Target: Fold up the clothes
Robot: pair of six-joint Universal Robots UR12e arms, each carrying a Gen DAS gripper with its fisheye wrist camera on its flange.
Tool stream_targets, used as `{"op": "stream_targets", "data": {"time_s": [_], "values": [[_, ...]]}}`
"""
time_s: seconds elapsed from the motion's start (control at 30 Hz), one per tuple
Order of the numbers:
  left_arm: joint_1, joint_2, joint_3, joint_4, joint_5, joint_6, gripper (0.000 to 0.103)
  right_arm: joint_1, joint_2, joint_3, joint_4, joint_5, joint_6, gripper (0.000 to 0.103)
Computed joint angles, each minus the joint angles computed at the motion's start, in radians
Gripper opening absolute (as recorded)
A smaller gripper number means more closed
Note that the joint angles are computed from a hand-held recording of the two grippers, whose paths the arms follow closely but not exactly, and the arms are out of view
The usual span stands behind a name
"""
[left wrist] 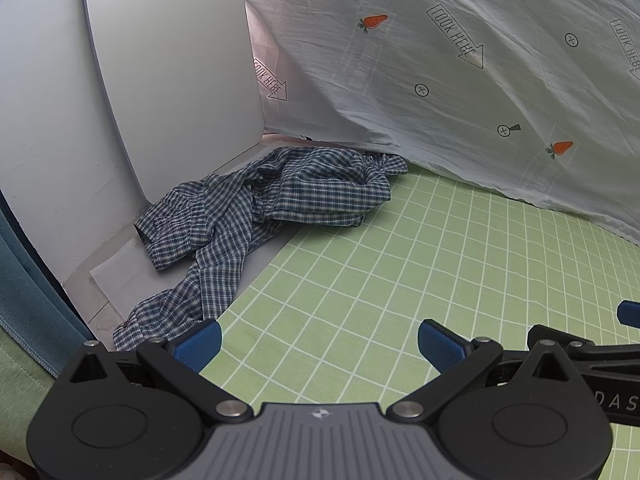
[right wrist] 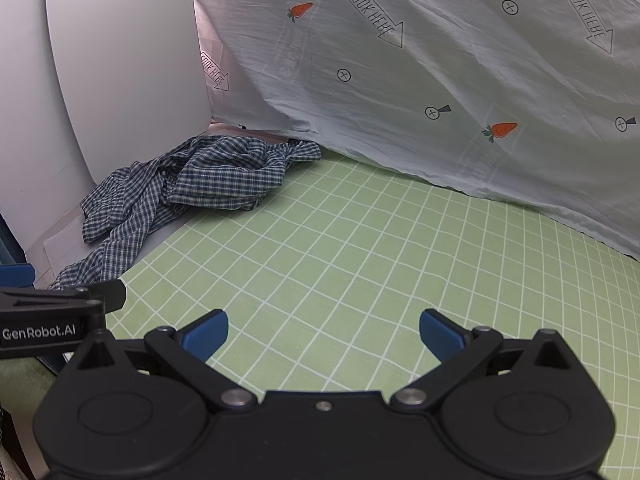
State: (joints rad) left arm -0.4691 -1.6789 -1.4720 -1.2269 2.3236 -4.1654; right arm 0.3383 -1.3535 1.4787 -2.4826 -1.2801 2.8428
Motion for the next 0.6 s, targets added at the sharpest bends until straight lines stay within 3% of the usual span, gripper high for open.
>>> {"op": "stream_targets", "data": {"time_s": [0.33,0.6], "values": [[0.037,-0.002,0.0,-0.008,-0.043,0.008,0.103,0.012,0.032,-0.035,0.025,-0.027,0.0,0.103],[0.12,0.001,-0.005,-0.044,-0.1,0.003,0.103,0.034,0.108,-0.129,0.062,-0.074,0.006,0.103]]}}
